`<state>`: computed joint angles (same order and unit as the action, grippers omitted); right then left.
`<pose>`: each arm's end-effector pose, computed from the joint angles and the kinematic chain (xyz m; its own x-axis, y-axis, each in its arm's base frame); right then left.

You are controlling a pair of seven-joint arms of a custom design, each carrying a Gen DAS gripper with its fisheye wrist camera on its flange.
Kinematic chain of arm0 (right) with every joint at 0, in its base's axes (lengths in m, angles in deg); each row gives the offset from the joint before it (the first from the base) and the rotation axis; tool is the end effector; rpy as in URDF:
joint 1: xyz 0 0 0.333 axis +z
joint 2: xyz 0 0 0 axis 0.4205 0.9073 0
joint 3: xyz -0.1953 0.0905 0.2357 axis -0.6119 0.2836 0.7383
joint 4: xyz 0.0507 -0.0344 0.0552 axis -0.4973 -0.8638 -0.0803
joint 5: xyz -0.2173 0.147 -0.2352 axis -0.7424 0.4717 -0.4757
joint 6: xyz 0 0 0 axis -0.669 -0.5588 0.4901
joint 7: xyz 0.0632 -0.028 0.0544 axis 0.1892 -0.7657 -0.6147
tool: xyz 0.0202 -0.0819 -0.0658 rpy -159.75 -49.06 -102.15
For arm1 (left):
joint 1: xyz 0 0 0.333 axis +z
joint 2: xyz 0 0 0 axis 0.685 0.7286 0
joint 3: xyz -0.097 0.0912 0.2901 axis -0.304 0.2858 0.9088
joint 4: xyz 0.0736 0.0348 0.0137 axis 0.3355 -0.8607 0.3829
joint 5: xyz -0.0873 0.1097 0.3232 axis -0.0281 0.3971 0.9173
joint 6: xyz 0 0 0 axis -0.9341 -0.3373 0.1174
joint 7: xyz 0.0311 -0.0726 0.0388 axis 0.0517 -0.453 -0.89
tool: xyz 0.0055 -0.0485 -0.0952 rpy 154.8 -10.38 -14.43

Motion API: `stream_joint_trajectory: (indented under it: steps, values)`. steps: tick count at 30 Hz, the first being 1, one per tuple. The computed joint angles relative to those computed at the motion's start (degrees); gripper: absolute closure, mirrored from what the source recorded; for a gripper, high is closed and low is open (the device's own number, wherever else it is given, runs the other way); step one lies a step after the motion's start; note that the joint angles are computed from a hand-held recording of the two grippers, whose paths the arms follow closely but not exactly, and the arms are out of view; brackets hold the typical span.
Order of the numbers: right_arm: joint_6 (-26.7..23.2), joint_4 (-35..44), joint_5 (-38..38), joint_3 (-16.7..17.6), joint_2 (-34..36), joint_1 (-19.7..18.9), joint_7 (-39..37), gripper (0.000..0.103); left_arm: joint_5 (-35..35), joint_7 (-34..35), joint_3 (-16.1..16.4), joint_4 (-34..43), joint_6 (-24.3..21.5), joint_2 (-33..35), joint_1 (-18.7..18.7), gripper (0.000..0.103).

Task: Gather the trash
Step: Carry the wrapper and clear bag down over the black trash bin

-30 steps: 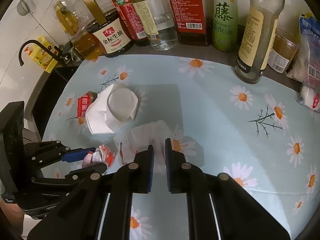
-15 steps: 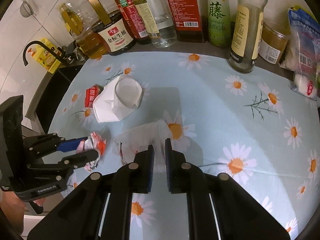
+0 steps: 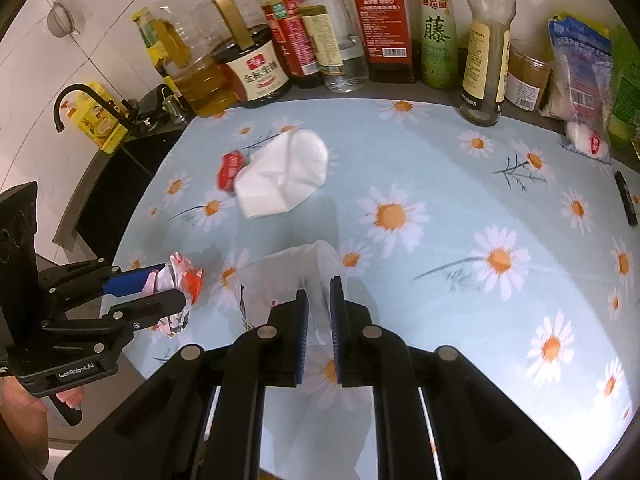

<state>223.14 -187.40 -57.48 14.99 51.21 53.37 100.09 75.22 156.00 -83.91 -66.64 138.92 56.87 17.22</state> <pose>0.4763 0.3536 0.4779 -0.2170 -0.9421 -0.2555 -0.8652 0.3068 -0.3966 0.5486 -0.4489 0.4404 -0.7178 -0.6492 0.2515 -0.6729 0.5541 -0.4902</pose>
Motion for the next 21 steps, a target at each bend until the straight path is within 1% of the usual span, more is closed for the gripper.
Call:
stream_joint_trajectory:
  steps: [5, 10, 16, 21]
  values:
    - [-3.29, 2.46, -3.87, 0.53, 0.86, 3.11, 7.17, 0.091, -4.85, 6.09, -2.47, -8.01, 2.32, -5.28, 3.84, 0.074]
    - [-6.6, 4.76, -6.83, 1.16, 1.87, 5.97, 13.6, 0.091, -10.79, 13.29, -3.83, -14.81, 3.34, -10.07, 7.03, 0.074]
    - [-11.09, 8.39, -9.9, 2.01, 3.76, 10.05, 21.06, 0.091, -17.42, 21.54, -3.97, -20.91, 2.03, -14.54, 9.34, 0.074]
    - [-14.25, 10.82, -11.06, 2.54, 5.42, 13.04, 25.91, 0.091, -23.17, 28.04, -3.45, -25.44, 0.62, -17.82, 10.27, 0.074]
